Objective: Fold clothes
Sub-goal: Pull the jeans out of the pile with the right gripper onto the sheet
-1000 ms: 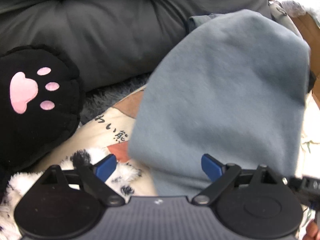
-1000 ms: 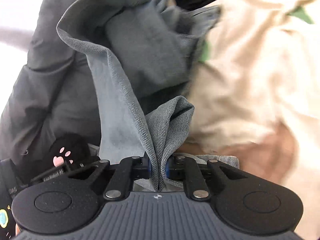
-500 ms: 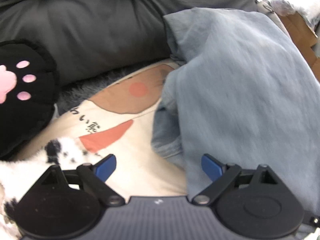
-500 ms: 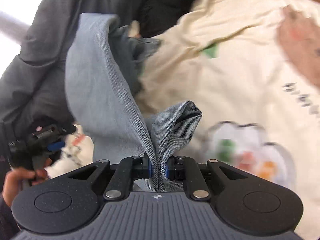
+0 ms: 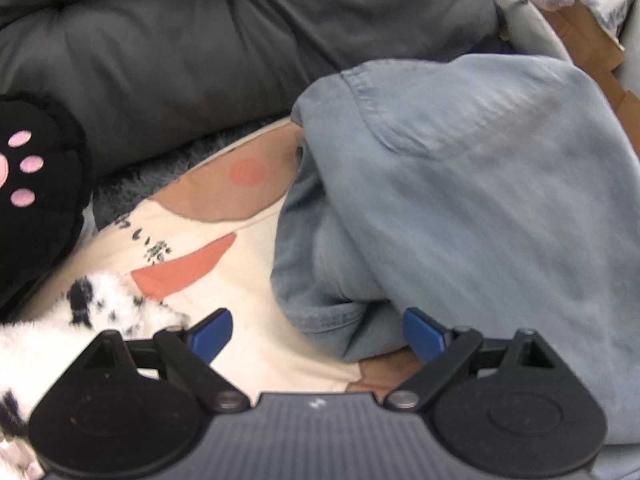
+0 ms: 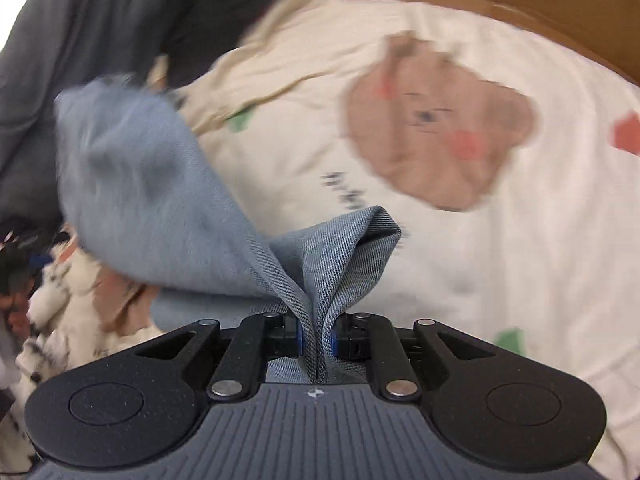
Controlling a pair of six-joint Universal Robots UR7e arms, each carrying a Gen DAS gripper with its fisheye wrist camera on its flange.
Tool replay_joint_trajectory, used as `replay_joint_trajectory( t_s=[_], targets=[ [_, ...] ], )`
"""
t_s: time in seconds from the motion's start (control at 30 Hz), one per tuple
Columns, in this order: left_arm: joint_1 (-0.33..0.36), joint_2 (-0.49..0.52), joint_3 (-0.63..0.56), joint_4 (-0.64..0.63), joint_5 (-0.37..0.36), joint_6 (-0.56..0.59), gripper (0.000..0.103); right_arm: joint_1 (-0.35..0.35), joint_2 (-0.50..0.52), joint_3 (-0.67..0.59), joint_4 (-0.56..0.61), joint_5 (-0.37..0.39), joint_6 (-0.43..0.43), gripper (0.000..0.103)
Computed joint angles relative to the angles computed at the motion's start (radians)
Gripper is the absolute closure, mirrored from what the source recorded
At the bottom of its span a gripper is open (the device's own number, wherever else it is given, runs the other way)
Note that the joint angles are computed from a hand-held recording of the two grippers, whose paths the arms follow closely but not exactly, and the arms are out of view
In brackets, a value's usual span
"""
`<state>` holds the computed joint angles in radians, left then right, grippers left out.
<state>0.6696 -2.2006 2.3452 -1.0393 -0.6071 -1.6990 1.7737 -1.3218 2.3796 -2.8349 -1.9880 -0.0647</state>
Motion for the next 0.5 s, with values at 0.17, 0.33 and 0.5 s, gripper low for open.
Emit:
replay_joint_trajectory(
  t_s=[0.17, 0.33, 0.5],
  targets=[
    [-0.036, -0.002, 0.000, 0.038, -0.023, -0.020, 0.010, -0.033, -0.109, 0.049, 0.021, -0.072, -0.010, 0.092],
    [-0.026, 0.015, 0.006, 0.005, -0.018, 0.016, 0.010, -0.071, -0.237, 0.099, 0.059, -0.152, 0.058, 0.092],
    [0.001, 0.027, 0.037, -0.113, 0.017, 0.110, 0.009, -0.120, -0.289, 0.169, -0.008, -0.166, 0.050, 0.090]
  ],
)
